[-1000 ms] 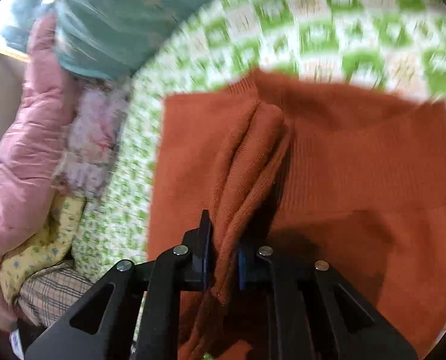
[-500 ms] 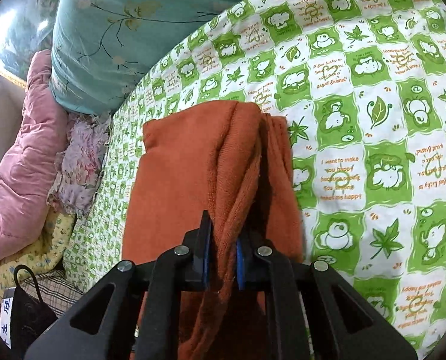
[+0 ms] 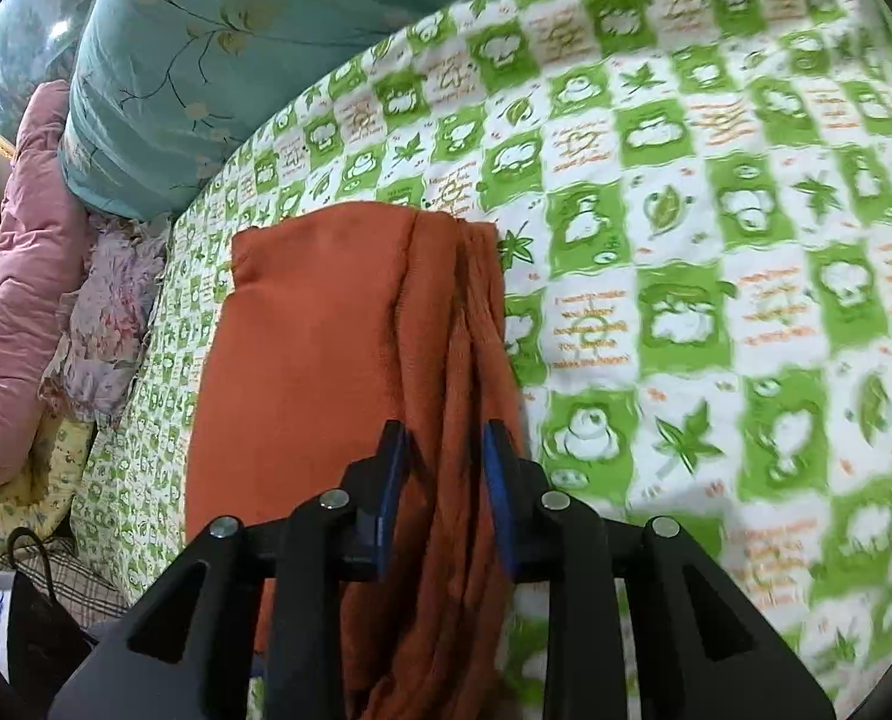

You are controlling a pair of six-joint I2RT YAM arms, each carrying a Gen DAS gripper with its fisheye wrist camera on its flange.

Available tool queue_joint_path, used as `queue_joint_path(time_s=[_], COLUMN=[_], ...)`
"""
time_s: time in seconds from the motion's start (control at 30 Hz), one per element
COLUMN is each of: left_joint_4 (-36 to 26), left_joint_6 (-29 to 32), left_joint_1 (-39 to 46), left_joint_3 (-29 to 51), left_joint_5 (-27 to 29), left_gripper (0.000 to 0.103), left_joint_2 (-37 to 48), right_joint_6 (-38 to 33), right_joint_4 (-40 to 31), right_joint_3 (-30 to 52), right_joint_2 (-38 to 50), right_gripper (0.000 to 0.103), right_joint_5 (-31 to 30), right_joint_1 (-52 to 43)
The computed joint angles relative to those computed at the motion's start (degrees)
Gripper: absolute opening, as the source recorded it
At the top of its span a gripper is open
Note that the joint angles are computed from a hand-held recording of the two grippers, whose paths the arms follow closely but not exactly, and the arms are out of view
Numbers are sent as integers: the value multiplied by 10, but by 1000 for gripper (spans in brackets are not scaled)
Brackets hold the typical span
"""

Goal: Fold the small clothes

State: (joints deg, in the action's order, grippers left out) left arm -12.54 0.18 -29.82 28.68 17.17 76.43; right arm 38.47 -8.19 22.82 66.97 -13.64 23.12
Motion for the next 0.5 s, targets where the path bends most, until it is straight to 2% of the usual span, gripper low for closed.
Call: queue_joint_path(time_s=[0.03,0.1,0.13,0.23,0.33,0.4,0.5], left_joint_4=[-35,-79,-103,-155,-157,-143,-125], left_joint_6=[13,29,49,96,143,151,125], left_joint_1=[27,77,121,224,312,350,358], left_joint_3=[-3,-9,-8,5,34,60,94], left_joint_5=[8,22,32,56,55,51,70], left_gripper=[58,61,63,65,69,70,71], left_joint_2=[-30,-73,-89,-106,-67,-19,57], right_joint_6=[12,32,41,60,61,56,47], right_joint_4=[-6,-13,-14,-15,-13,-13,-16], right_joint_3=[-4,-12,-15,-14,-7,-5,-2], right_joint_2=[-19,-58,-72,-63,-27,-13,6], right_gripper=[47,65,70,71,71,71,71], right_joint_5=[9,35,49,61,75,81,90], right_joint_1=[9,34,48,77,105,118,121])
